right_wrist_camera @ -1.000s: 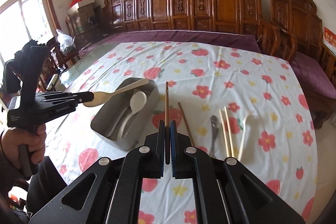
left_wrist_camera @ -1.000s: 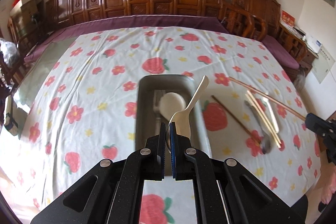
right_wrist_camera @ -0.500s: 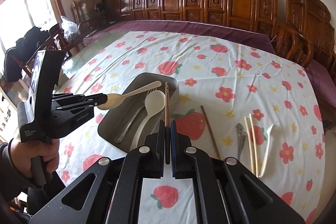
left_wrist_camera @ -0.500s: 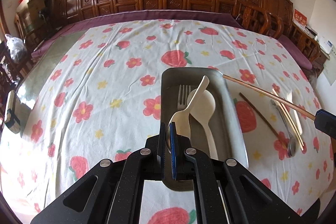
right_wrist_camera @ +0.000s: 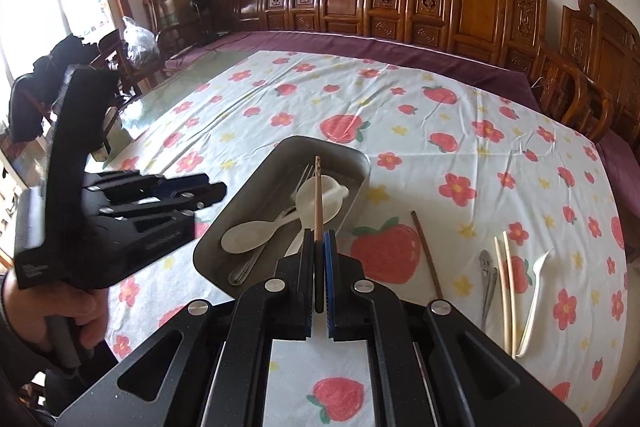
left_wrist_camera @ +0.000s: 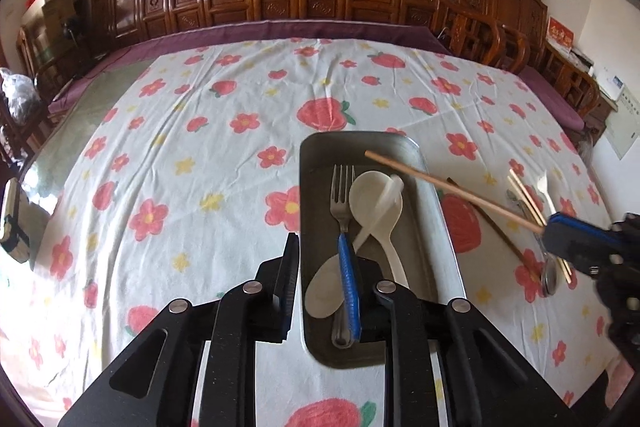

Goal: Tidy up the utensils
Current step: 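Lower the white spoon into the tray and open the left gripper while the right holds the chopstick, then lower the chopstick into the tray and open the right gripper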

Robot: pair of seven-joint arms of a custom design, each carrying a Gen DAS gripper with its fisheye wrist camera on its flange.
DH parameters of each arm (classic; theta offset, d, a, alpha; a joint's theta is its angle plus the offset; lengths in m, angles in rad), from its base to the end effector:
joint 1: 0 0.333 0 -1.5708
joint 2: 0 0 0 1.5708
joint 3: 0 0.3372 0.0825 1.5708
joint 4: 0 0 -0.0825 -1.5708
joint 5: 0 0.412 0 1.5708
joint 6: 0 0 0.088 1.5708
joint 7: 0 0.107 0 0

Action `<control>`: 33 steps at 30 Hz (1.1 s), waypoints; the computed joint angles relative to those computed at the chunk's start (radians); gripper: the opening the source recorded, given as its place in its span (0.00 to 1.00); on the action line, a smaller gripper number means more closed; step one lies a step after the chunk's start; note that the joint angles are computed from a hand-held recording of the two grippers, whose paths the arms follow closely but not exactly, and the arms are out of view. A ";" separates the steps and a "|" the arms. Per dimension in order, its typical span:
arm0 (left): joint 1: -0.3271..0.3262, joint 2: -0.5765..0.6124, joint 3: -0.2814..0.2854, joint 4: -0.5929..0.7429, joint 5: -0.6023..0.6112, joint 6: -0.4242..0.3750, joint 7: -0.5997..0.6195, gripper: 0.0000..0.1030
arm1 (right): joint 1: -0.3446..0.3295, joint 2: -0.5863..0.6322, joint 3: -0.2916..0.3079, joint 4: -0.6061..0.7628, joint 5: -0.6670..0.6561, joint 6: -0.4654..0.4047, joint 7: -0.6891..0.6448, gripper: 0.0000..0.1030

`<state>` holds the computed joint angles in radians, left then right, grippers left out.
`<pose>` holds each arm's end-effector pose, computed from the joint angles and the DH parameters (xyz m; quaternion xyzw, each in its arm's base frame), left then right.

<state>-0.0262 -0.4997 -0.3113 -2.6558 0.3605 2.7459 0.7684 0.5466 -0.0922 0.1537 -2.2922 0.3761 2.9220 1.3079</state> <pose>0.4045 -0.1597 0.4553 -0.7218 0.6129 -0.2160 0.2384 0.4474 0.3491 0.4746 -0.8316 0.4223 -0.1057 0.3447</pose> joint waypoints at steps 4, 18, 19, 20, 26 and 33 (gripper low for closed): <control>-0.028 -0.060 0.033 -0.032 -0.025 -0.011 0.052 0.23 | -0.005 0.020 0.021 0.004 -0.066 0.015 0.069 0.06; -0.030 -0.196 0.049 -0.106 -0.096 -0.033 0.155 0.24 | -0.009 0.139 0.040 0.097 -0.376 0.022 0.384 0.06; -0.030 -0.200 0.048 -0.108 -0.100 -0.034 0.159 0.24 | -0.007 0.144 0.038 0.102 -0.400 0.021 0.407 0.06; -0.027 -0.200 0.045 -0.108 -0.102 -0.034 0.160 0.24 | -0.005 0.149 0.037 0.105 -0.413 0.021 0.421 0.06; -0.027 -0.225 0.045 -0.123 -0.119 -0.039 0.176 0.24 | -0.003 0.165 0.039 0.118 -0.443 0.005 0.462 0.06; -0.032 -0.258 0.041 -0.137 -0.135 -0.049 0.180 0.24 | -0.025 0.174 0.090 0.126 -0.175 -0.007 0.247 0.08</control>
